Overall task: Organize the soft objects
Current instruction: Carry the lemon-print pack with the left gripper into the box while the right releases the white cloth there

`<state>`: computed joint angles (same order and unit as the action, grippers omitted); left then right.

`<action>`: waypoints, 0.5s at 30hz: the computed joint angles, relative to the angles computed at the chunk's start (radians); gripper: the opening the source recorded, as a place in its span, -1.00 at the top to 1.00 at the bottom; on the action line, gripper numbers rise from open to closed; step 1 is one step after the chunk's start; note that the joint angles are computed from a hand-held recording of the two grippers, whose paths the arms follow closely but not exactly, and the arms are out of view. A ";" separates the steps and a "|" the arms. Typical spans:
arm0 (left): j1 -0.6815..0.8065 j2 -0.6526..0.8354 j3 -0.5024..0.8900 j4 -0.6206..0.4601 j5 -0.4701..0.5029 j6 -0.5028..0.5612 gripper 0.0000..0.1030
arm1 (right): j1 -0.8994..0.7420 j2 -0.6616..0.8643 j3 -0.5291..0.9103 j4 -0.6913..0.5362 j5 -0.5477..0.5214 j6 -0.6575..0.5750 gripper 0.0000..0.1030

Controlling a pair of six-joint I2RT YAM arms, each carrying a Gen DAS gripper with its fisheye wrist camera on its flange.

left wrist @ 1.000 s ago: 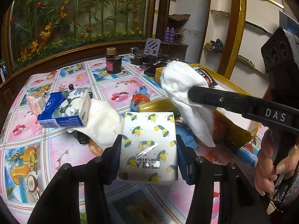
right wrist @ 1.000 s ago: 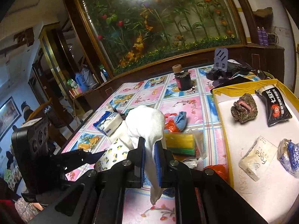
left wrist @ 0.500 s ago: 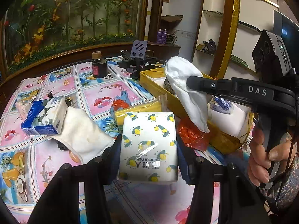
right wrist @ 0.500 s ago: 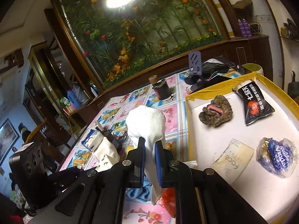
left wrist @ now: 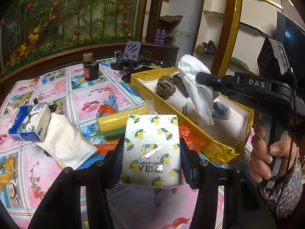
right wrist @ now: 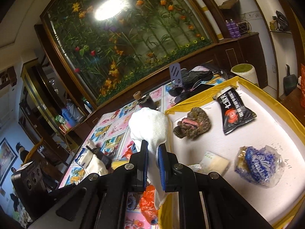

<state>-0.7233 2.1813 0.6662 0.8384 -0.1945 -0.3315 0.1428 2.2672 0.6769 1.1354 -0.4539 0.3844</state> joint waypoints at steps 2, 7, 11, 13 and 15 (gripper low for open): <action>-0.009 0.004 0.014 -0.009 0.003 -0.004 0.00 | -0.019 0.001 -0.003 0.007 -0.001 0.007 0.77; -0.025 0.014 0.051 -0.027 0.021 -0.016 0.00 | -0.056 -0.002 -0.018 0.027 0.021 0.016 0.77; -0.035 0.041 0.117 -0.074 0.052 -0.037 0.00 | -0.096 -0.005 -0.036 0.051 0.033 0.016 0.77; -0.042 0.054 0.152 -0.095 0.057 -0.046 0.00 | -0.121 0.001 -0.037 0.053 0.024 0.023 0.77; -0.048 0.066 0.184 -0.109 0.074 -0.057 0.00 | -0.144 0.004 -0.035 0.043 0.024 0.032 0.77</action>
